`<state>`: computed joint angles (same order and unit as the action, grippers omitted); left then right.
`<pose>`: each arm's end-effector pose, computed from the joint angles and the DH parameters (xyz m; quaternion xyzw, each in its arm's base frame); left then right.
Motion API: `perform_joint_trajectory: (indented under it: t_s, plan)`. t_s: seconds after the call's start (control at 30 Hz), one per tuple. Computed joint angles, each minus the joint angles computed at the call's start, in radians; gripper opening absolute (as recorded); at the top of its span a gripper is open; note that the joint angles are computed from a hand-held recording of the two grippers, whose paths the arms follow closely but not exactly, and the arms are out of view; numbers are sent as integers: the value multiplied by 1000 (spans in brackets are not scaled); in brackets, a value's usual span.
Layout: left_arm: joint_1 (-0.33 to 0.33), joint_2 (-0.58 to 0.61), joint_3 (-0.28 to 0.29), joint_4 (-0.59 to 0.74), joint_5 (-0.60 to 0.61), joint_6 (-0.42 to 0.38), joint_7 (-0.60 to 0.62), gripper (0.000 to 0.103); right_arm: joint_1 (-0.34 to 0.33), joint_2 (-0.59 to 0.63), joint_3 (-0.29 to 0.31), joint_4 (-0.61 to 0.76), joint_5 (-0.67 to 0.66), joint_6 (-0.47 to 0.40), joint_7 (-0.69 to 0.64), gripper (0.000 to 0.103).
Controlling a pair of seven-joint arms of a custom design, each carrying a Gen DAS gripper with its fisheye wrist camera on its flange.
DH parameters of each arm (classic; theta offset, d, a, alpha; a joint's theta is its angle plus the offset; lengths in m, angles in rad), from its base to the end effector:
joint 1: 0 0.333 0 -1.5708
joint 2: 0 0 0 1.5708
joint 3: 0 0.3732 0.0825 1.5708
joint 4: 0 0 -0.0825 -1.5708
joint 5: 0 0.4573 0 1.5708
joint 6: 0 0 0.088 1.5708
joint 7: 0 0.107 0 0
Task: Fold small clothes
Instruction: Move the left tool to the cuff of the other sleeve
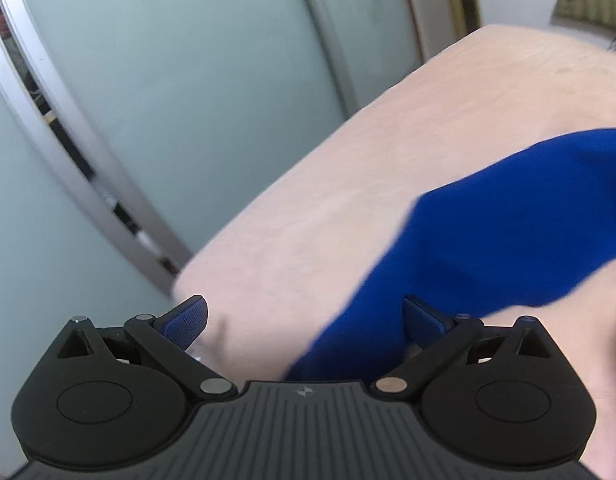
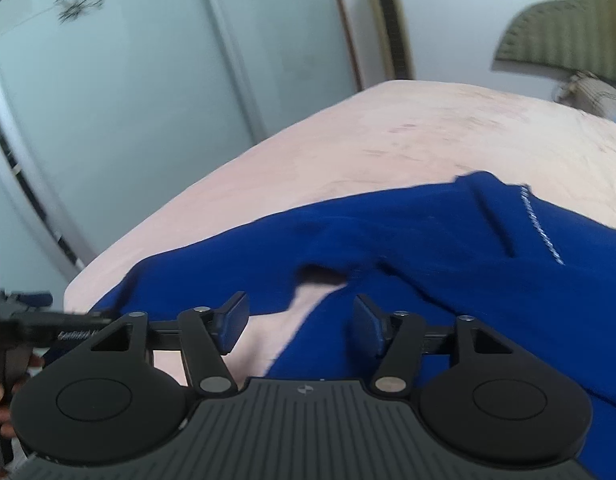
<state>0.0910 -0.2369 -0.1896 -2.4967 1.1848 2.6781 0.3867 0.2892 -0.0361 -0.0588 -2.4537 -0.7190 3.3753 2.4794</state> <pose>0.5048 -0.0794 0.4078 -0.6761 0.6196 -0.1058 0.3845 0.5202 0.1966 0.4134 -0.6661 0.6024 -0.1750 0.4035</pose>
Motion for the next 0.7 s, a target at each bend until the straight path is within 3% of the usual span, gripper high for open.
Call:
perform_joint_trajectory:
  t_s: [0.1,0.3,0.4,0.47,0.57,0.7]
  plan:
    - [20,18,11,10,42,15,-19,103,27,11,-30,32,-150,-14,118,64]
    - [52,30,42,62,107,-72,-118,103,33,18,-37,53,-263,-31,225,65]
    - [63,25,62,80,85,-108,-122,103,7,27,-5,56,-262,-22,220,65]
    - [64,-3,83,64,32,-60,-76,103,-16,35,16,73,-334,-19,284,65]
    - [44,-57,125,6,-150,89,133,103,-49,43,54,82,-339,-19,288,65]
    - [-7,-116,143,-70,-307,208,339,103,-96,47,102,92,-393,-17,341,65]
